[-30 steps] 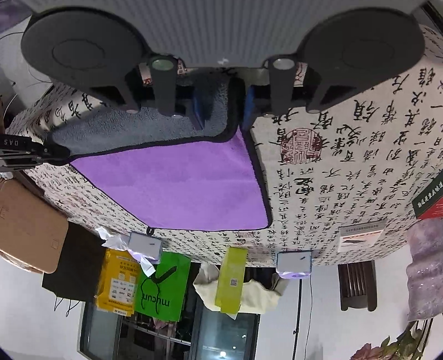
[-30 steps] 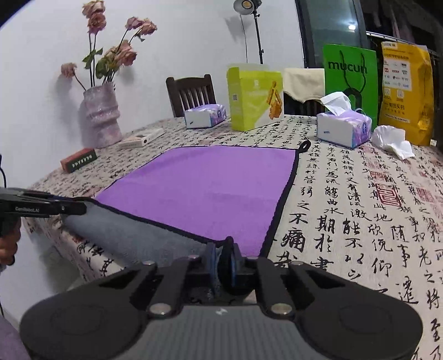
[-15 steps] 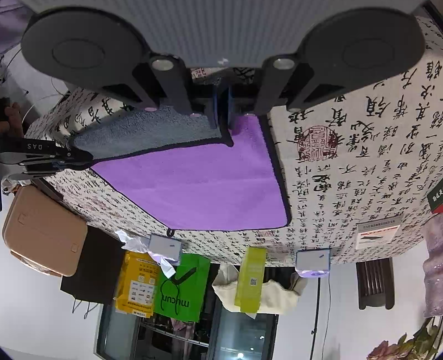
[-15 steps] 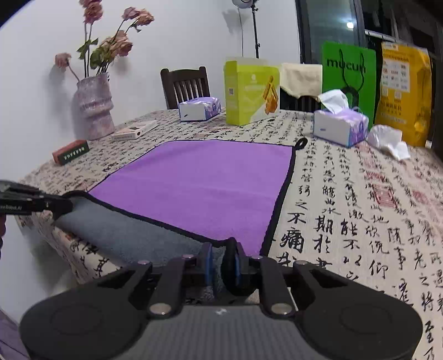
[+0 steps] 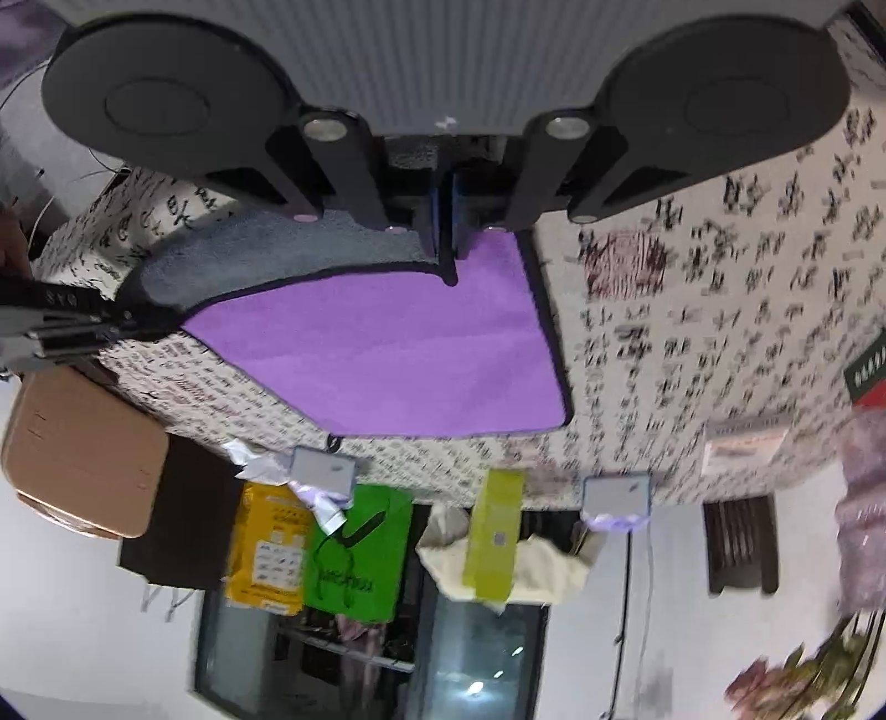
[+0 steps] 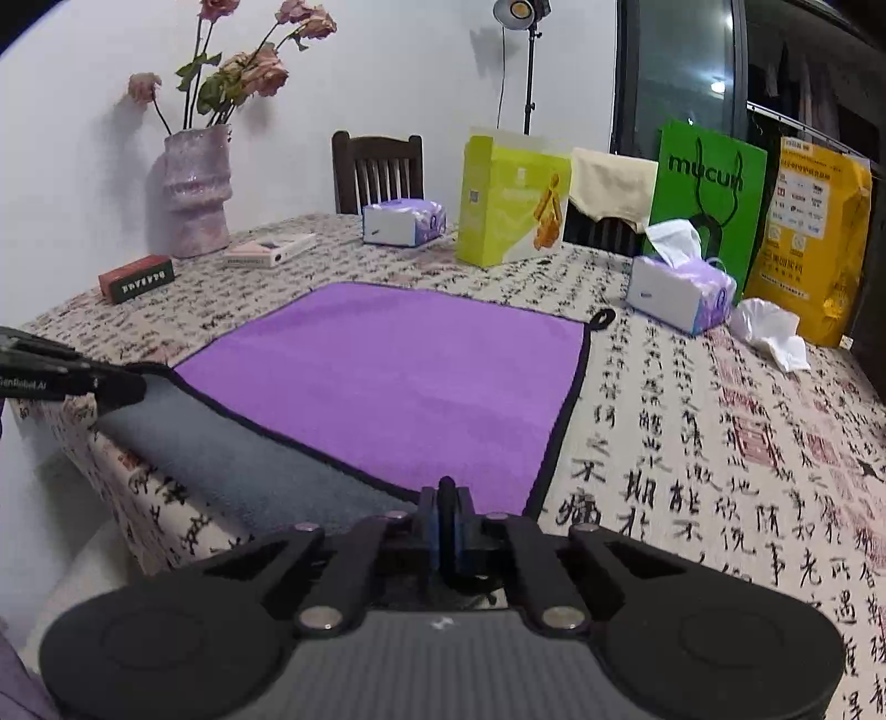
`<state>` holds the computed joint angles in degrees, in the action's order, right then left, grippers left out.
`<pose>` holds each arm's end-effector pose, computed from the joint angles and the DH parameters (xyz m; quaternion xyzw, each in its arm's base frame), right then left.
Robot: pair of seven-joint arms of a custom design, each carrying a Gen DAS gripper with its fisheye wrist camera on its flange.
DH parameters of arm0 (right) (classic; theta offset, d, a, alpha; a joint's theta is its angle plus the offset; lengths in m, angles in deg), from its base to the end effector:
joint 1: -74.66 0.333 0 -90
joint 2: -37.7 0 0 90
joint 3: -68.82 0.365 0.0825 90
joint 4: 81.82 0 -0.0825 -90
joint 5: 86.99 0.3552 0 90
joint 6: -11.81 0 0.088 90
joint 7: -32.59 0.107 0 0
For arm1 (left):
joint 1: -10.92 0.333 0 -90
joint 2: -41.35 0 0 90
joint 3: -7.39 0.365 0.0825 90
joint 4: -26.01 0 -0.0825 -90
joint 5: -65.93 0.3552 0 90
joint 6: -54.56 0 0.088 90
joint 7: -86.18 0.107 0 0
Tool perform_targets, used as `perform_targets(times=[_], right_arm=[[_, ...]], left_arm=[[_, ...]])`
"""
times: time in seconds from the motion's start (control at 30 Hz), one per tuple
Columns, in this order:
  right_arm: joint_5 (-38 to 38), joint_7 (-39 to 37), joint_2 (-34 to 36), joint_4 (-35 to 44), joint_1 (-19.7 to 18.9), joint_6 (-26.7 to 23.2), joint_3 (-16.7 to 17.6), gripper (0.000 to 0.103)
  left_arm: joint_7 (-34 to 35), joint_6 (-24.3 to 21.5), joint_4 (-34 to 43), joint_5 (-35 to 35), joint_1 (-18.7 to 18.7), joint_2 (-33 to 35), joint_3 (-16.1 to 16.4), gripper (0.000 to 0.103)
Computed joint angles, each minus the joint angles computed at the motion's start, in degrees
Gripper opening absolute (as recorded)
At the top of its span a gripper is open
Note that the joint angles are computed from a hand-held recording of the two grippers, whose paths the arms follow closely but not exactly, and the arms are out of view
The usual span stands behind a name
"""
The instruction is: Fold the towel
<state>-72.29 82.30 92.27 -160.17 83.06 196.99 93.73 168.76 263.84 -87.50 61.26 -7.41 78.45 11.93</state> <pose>0.7421 0.2961 0.3264 -0.7911 0.3859 -0.2253 0.4177 0.6498 -0.1593 0.3262 -0.5969 0.6342 -0.3958 0.2913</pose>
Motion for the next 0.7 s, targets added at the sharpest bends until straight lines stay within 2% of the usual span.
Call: perform_targets(times=[0.17,0.47,0.7], right_arm=[[-1.01,-0.89,1.23,2.59,-0.34,0.37,1.09,0.004],[-1.49,-2.17,3.48,8.98,2.13,-1.25,-1.6,0.005],[-0.58,-3.67,7.08,18.2,4.55,-5.3,-4.06,0.005]], left_arm=[[1.64,-0.14,1.33,-1.81,-1.53,0.26,1.85,0.004],[3.13,-2.07,4.75,-2.91,-1.34,1.01,2.87,0.004],[3.63,-3.86,9.28,-2.27,-1.45,2.48,4.23,0.004]])
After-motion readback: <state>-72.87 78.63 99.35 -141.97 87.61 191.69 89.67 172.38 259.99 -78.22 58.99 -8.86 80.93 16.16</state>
